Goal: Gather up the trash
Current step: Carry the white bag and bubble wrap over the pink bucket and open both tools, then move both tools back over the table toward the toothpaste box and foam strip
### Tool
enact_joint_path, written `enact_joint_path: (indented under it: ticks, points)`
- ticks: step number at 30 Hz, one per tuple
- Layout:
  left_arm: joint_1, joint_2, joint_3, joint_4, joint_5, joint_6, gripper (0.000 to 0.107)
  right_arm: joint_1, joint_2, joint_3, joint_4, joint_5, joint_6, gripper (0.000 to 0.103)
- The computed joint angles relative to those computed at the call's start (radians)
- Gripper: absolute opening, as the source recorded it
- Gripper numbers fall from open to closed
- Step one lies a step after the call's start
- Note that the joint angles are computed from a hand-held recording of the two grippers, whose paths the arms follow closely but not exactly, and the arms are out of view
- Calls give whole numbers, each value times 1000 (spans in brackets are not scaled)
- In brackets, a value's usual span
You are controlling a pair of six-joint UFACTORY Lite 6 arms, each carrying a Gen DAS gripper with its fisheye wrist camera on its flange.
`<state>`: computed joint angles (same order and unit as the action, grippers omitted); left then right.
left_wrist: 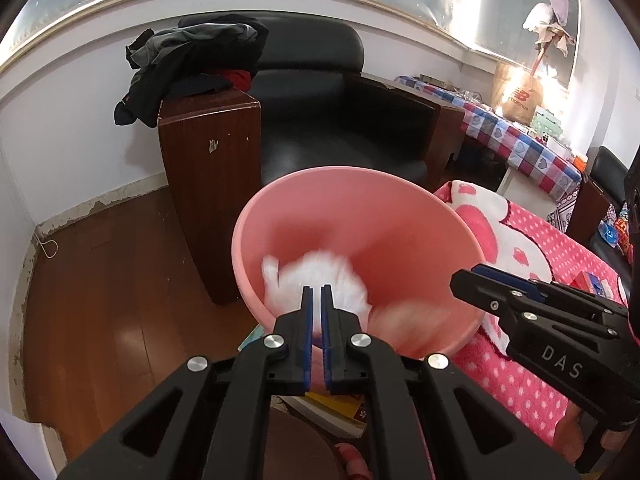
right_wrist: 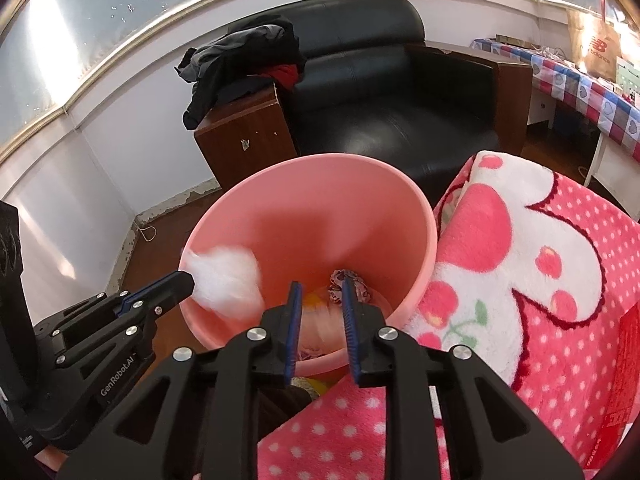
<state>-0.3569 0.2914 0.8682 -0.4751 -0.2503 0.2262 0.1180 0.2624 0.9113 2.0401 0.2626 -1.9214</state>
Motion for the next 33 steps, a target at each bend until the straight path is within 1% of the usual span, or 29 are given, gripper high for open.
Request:
enact_joint_path:
  ticks: [3, 4, 5, 7, 14, 16, 17, 18, 20, 21, 26, 33]
  points:
    - [-4, -3, -3, -4, -1, 9, 8, -12, -9, -13, 3, 9, -12, 21]
    - [-7, -5, -3, -22, -1, 26, 16, -14, -14, -18, 7, 10, -17, 21]
    - [-11, -10, -5, -41, -2, 41, 29, -17, -19, -23, 9, 12, -20, 21]
    - [-13, -27, -15, -46, -10, 35, 41, -24, -33, -36, 11, 17, -23, 21]
    - [-37, -87, -44, -84, -8, 59, 42, -44, -107, -100, 19, 20, -44, 22]
    - [-51, -98, -48, -122, -8, 94, 42, -54, -140, -128, 17, 22, -49, 27]
    - [-63, -105, -50, -155, -10, 125, 42, -60, -162, -149, 32, 24, -66, 35]
    - [-70, -111, -51, -174, -9, 142, 43, -62, -179, -162, 49, 24, -83, 41]
    - [-83, -122, -54, -213, -9, 176, 48, -81, -226, -203, 58, 30, -104, 42]
    - [-94, -130, -55, -243, -10, 203, 48, -89, -243, -216, 48, 30, -100, 42]
    - [-152, -156, -52, -378, -10, 321, 48, -156, -342, -292, -46, 46, -31, 42]
    - [-235, -168, -37, -516, -5, 431, 48, -308, -501, -408, -279, 92, 139, 42]
